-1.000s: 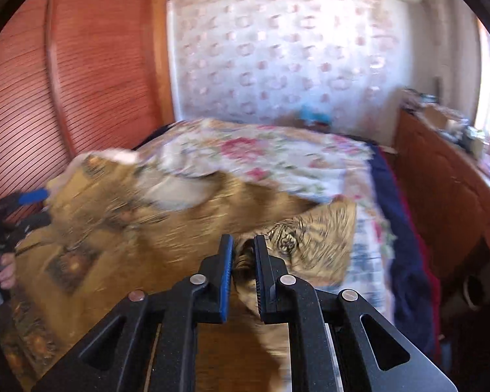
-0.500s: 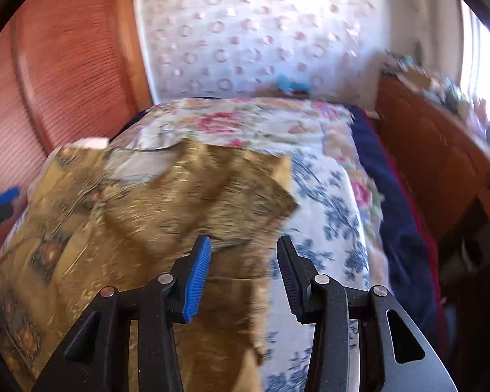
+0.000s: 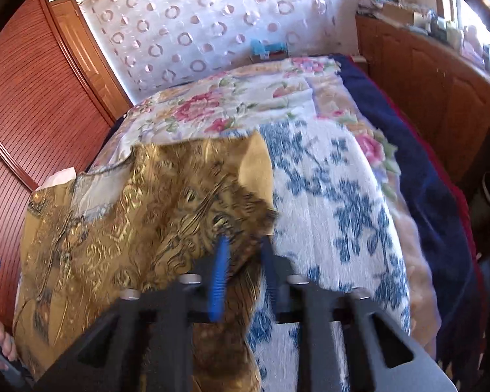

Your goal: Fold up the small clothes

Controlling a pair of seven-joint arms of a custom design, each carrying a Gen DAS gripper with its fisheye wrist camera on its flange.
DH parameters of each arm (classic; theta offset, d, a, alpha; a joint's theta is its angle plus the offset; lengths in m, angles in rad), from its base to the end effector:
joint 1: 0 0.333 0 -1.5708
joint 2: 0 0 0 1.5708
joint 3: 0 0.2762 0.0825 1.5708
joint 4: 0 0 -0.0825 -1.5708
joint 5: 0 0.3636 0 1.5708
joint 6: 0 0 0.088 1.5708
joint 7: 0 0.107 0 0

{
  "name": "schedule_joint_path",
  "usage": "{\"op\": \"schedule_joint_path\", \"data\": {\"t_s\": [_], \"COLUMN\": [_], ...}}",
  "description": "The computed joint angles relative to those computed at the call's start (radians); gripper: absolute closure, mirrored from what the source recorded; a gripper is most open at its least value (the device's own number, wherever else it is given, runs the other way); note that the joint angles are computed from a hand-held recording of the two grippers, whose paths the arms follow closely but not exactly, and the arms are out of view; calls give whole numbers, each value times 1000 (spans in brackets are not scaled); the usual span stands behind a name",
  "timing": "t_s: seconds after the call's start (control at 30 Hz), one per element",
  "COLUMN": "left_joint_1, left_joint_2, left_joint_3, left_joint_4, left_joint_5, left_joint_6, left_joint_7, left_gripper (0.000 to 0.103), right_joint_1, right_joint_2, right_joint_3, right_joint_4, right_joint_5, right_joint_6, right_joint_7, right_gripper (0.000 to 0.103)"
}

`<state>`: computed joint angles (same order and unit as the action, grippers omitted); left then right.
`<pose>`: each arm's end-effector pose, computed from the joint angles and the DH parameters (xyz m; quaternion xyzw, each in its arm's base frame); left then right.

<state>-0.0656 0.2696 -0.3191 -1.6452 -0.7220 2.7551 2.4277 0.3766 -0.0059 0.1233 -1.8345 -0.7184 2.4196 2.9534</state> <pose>0.6262 -0.1993 0.5224 -0.3971 0.7843 -0.4448 0.1712 0.5161 0.2786 0.5580 -0.4761 0.7807 -0.2535 0.3157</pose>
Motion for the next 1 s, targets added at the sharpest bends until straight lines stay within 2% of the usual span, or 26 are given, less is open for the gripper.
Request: {"op": "schedule_joint_path", "data": {"t_s": [0.2,0.37,0.4,0.43,0.47,0.5,0.57,0.73,0.83,1.0], "left_joint_1": [6,10,8,5,-4,-3,-3,31,19,-12], "left_joint_2": [21,69,85,100,124,138,170,255,323,475], "left_joint_3": [10,2,6,13,27,29,38,20,40,66], "left_joint_4": [21,69,91,111,146,166,215,358,469,722], "left_joint_5": [21,54,75,103,146,172,230,290,351,452], "left_joint_6": [14,64,65,62,53,49,38,-63,-131,-274], "left_joint_7": [-38,-69,-88,-111,-147,-165,-206,-250,-299,-362], "left_gripper": [10,10,10,10,10,10,10,10,10,10], "right_joint_1": [38,67,85,105,117,121,136,131,127,105], "right_joint_2": [79,185,211,228,242,249,245,188,227,276], "right_joint_3": [5,-14,-22,-33,-41,-48,-68,-80,-79,-100], "right_joint_4": [134,272,316,351,374,383,378,290,333,372], "right_joint_5": [-68,34,31,19,22,32,15,-31,-9,31], "right_joint_6": [10,61,24,-21,-35,-24,-24,-70,-144,-164], "right_joint_7": [-71,-267,-290,-310,-329,-351,-354,-333,-347,-360], "right_gripper": [99,99,94,82,74,61,56,54,54,54]}}
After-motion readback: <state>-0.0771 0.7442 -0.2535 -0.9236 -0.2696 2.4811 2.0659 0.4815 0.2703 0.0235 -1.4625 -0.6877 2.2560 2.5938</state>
